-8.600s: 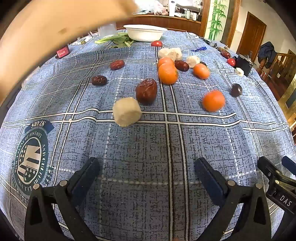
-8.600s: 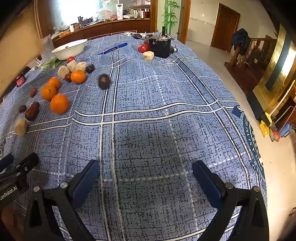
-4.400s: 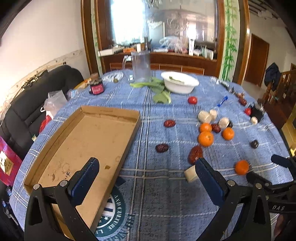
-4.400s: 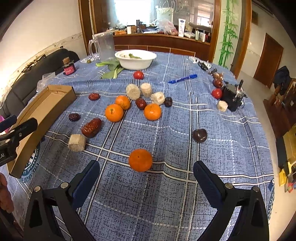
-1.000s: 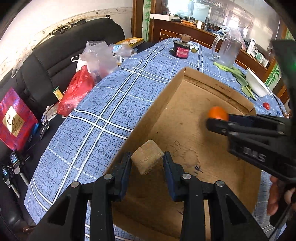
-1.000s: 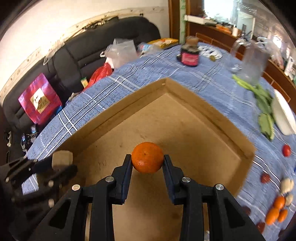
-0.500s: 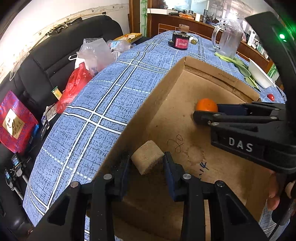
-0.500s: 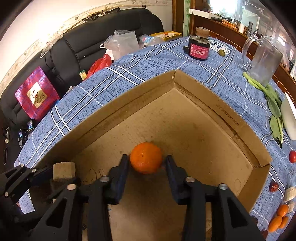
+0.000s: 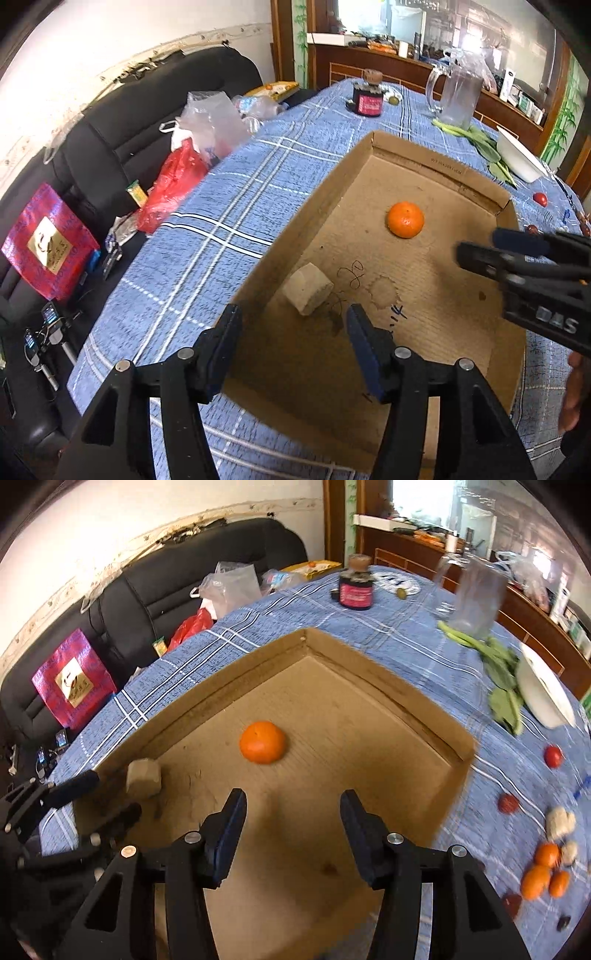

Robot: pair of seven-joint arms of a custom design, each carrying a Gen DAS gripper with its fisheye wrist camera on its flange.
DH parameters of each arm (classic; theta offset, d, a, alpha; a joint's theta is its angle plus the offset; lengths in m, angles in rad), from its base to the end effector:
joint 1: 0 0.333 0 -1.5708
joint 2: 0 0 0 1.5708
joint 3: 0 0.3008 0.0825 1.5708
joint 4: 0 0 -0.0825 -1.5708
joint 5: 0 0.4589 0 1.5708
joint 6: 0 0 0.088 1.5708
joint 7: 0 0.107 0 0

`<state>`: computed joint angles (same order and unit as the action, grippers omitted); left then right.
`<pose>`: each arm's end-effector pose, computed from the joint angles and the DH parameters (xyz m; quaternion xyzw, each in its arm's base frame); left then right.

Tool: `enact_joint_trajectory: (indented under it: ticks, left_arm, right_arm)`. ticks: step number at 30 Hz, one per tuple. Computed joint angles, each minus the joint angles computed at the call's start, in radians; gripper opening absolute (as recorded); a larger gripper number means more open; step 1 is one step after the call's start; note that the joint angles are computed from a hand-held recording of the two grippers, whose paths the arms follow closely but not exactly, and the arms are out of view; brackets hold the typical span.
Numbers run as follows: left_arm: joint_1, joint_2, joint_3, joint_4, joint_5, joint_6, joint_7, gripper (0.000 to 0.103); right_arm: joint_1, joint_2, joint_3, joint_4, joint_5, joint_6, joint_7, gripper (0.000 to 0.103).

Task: Organize fruits
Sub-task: 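Carry the yam chunk and mandarin over the cardboard tray with both grippers, then open both grippers to drop the yam chunk and mandarin into the tray, then grasp the red date with the left gripper while the right gripper grasps the chestnut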

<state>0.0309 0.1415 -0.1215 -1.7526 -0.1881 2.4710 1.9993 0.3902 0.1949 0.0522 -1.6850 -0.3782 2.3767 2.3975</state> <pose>0.7148 -0.0606 0.5106 -0.5278 0.7962 -0.2330 0.1821 0.6624 0.3068 0.4998 -0.6137 0.7354 -0.1894 0.2160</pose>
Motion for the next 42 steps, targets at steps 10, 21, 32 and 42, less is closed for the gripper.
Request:
enact_joint_trajectory:
  ticks: [10, 21, 32, 42]
  left_arm:
    - [-0.038, -0.099, -0.019, -0.091, -0.043, 0.008, 0.012, 0.066]
    - [-0.176, -0.235, -0.058, -0.233, -0.122, -0.026, 0.173, 0.073]
    - [-0.25, -0.242, -0.078, -0.257, -0.066, -0.056, 0.125, 0.073]
    - [-0.27, -0.148, -0.104, -0.165, -0.014, -0.121, 0.0, 0.073]
  right_arm:
    - [-0.061, -0.395, 0.054, -0.446, -0.06, 0.059, 0.251, 0.064]
    - [-0.19, -0.937, 0.135, -0.918, -0.001, -0.106, 0.408, 0.063]
    - [-0.309, -1.198, 0.082, -1.127, 0.042, -0.154, 0.299, 0.063]
    - [-0.374, -1.097, 0.084, -1.109, 0.049, -0.037, 0.205, 0.055]
